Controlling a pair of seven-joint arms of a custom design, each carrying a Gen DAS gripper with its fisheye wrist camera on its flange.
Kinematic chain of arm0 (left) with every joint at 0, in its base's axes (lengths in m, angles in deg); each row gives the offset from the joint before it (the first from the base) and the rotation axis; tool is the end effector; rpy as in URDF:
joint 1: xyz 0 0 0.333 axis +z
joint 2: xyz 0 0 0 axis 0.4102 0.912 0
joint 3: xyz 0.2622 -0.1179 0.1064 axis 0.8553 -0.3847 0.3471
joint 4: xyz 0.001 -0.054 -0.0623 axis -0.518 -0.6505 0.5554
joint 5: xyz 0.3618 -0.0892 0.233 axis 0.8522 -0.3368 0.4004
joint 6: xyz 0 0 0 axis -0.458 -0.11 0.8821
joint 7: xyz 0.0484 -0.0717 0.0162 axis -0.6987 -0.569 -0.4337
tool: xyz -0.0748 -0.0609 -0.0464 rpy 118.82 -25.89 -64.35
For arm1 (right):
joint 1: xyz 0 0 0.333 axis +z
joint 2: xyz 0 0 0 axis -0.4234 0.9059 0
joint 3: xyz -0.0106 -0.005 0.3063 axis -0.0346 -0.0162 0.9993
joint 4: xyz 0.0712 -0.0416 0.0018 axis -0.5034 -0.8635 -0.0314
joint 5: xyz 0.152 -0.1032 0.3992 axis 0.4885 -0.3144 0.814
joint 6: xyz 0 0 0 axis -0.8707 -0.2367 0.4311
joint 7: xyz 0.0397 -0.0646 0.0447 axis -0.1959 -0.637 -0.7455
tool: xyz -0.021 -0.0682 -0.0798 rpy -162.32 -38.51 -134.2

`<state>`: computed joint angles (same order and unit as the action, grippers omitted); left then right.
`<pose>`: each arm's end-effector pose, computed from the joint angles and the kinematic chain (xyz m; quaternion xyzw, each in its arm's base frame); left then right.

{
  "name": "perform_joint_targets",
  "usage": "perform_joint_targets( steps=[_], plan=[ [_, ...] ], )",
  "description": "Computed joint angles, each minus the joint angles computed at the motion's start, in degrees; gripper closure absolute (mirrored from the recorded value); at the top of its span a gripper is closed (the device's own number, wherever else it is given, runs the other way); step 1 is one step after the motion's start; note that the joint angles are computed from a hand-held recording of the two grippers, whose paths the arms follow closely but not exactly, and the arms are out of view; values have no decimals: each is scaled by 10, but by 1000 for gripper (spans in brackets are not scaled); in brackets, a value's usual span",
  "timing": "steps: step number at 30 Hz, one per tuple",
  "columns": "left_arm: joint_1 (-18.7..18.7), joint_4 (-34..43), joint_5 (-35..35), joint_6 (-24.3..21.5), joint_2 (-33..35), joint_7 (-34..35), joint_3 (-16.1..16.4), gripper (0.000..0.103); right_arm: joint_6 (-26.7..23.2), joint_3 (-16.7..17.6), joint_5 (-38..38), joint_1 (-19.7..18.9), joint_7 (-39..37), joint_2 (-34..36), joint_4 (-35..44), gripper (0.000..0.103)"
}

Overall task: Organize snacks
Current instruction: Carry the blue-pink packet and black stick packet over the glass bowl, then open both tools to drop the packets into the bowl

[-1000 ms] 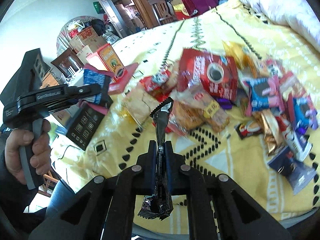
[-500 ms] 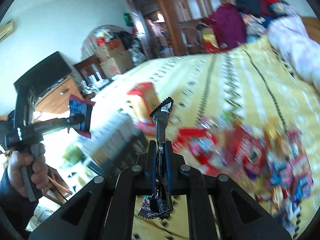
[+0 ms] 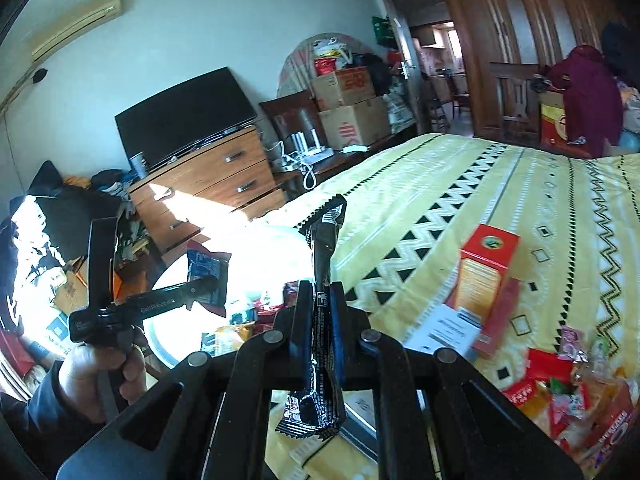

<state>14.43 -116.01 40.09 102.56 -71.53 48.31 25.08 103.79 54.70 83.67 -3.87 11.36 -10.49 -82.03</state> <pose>0.6006 -0.2346 0.5630 -0.6532 0.6424 -0.3618 0.1723 0.5592 0.1778 0.6185 -0.6687 0.5471 -0.1721 0.4731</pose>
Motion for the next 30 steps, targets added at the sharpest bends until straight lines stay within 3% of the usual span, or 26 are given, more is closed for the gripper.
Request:
perform_joint_targets(
  steps=[7,13,30],
  plan=[
    [12,0,30,-24,10,-25,8,79,-59,46,-21,4,14,126,139,92],
    [18,-6,56,-29,6,-28,11,79,-84,78,-57,-2,35,188,201,92],
    [25,-13,70,-27,5,-27,12,79,-106,93,-91,-12,61,226,235,92]
  ],
)
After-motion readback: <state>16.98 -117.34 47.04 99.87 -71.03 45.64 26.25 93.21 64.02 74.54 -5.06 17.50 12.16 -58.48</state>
